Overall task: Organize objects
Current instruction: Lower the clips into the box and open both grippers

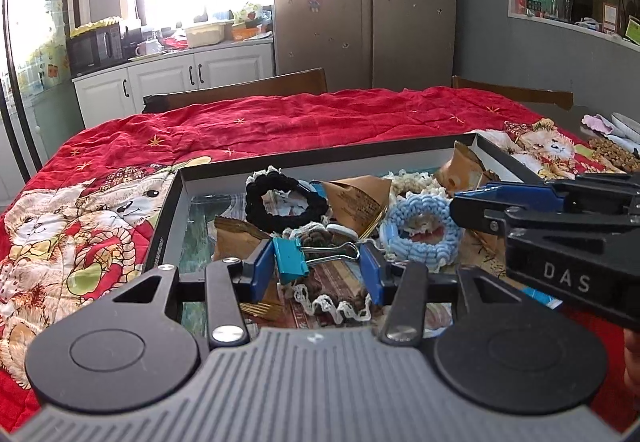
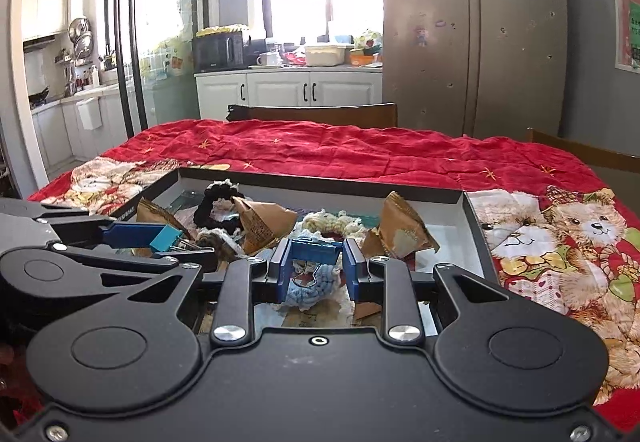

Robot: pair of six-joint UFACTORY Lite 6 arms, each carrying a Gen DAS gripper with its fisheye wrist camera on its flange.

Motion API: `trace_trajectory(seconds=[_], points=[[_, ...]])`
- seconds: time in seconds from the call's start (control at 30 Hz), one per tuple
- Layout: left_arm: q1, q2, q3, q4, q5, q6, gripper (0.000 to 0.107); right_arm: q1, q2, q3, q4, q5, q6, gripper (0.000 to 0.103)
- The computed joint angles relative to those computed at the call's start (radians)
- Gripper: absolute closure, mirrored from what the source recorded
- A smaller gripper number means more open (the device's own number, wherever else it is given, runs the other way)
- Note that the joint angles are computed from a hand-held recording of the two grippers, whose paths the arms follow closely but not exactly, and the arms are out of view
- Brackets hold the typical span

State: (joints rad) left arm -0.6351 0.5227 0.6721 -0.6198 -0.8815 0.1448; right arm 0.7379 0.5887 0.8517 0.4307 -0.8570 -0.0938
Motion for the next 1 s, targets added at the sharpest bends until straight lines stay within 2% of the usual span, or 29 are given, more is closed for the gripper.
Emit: trace_trajectory(seconds=[0.67,1.0], points=[[0.007,0.045,0.037,-0.014,0.025,0.024,0.057,0.006,0.093,0.11,0.026,0.095,-0.082,0.077],[0.002,0.056,0.048,-0.031,0.03,0.044,0.056,0.011,0.11,0.13,0.062,0.101,-0.123,0.077]])
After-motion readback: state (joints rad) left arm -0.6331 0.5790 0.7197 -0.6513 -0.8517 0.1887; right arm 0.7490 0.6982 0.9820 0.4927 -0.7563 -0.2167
